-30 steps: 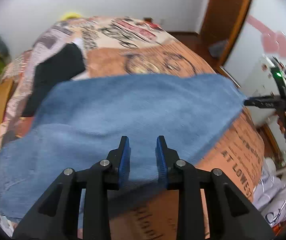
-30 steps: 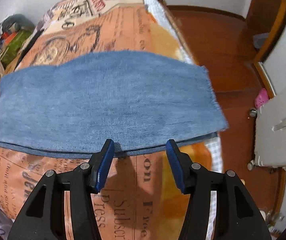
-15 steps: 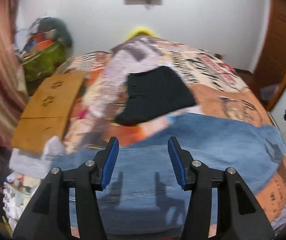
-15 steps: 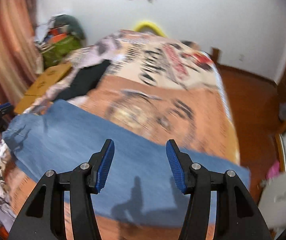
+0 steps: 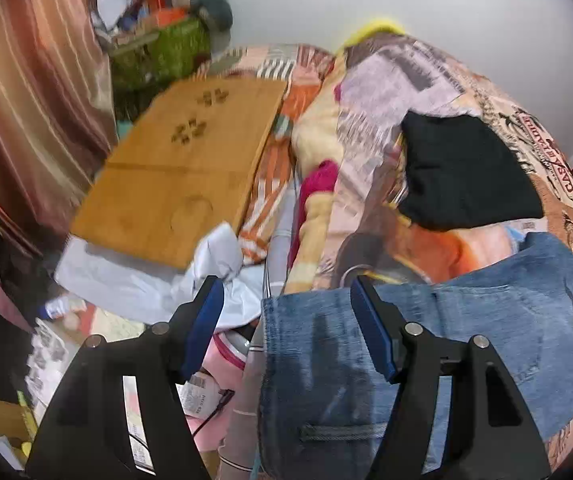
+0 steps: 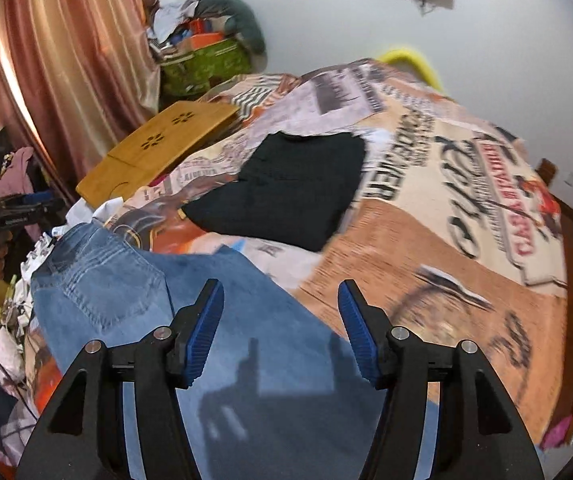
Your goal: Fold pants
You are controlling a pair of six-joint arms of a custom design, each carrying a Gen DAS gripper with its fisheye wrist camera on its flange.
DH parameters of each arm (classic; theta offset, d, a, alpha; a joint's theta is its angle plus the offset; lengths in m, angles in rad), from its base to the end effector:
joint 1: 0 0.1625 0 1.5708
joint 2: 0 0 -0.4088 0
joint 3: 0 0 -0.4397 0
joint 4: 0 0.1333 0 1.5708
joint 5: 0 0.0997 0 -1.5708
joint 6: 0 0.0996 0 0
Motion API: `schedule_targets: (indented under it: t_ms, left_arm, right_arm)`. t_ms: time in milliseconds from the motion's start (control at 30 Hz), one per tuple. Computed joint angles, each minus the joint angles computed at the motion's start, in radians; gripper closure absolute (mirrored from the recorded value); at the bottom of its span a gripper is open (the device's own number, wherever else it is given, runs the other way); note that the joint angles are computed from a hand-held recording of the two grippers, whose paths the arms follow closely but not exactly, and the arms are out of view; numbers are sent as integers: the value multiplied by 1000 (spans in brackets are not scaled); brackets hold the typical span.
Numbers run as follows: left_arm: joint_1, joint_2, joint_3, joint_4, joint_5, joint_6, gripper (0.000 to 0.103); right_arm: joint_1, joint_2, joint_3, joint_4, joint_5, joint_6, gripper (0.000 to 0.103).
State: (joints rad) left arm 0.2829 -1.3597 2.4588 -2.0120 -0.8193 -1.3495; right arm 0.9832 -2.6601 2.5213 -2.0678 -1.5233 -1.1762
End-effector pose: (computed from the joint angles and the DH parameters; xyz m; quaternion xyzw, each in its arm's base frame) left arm -0.2509 -0.2826 0.0520 0.0914 0.8836 -0.2614 0.3776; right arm -0.0029 -0.2533 0.3918 0.2826 -0.9066 0.2161 0.2269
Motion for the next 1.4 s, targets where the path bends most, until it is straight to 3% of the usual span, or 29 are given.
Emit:
schedule_targets:
  t_ms: [100, 233, 333, 467, 500, 567, 633, 700, 800, 967, 1167, 1267, 1400]
  left_arm:
    - [49, 22, 25, -108, -33, 59, 38]
    - [103, 82, 37, -227, -75, 111, 38]
    - [94, 97, 49, -252, -66, 107, 38]
    - [75, 78, 76, -290, -69, 110, 40]
    - [70, 72, 88, -318, -75, 119, 47]
    - [64, 68, 95, -336, -75, 124, 50]
    - [59, 69, 103, -361, -82, 137, 65]
    - [58, 67, 121, -423, -110, 151, 83]
    - [24, 72, 110, -338, -85, 85, 98]
    - [-37, 43, 109, -232, -60, 16, 101]
    - [-103, -13, 70, 15, 19, -107, 101]
    - [-79, -20, 62, 27, 34, -112, 100]
    - [-12, 54, 33, -7, 37, -57, 99]
  right_arm:
    - [99, 115, 11, -84, -77, 82, 47]
    - [180, 267, 11, -176, -155, 149, 47]
    - [213, 357, 6, -220, -188, 187, 47]
    - [221, 423, -10, -180, -208, 211, 51]
    - [225, 430, -12, -167, -217, 208, 57]
    - [230, 428, -5, -151, -235, 201, 64]
    - [232, 408, 10, -158, -244, 183, 67]
    - [237, 395, 20, -170, -255, 170, 81]
    - [235, 342, 65, -207, -256, 107, 93]
    - [221, 231, 142, -292, -224, -24, 96]
    - [212, 179, 153, -324, -166, -55, 98]
    - [219, 205, 155, -386, -169, -63, 98]
    - [218, 293, 155, -518, -202, -54, 100]
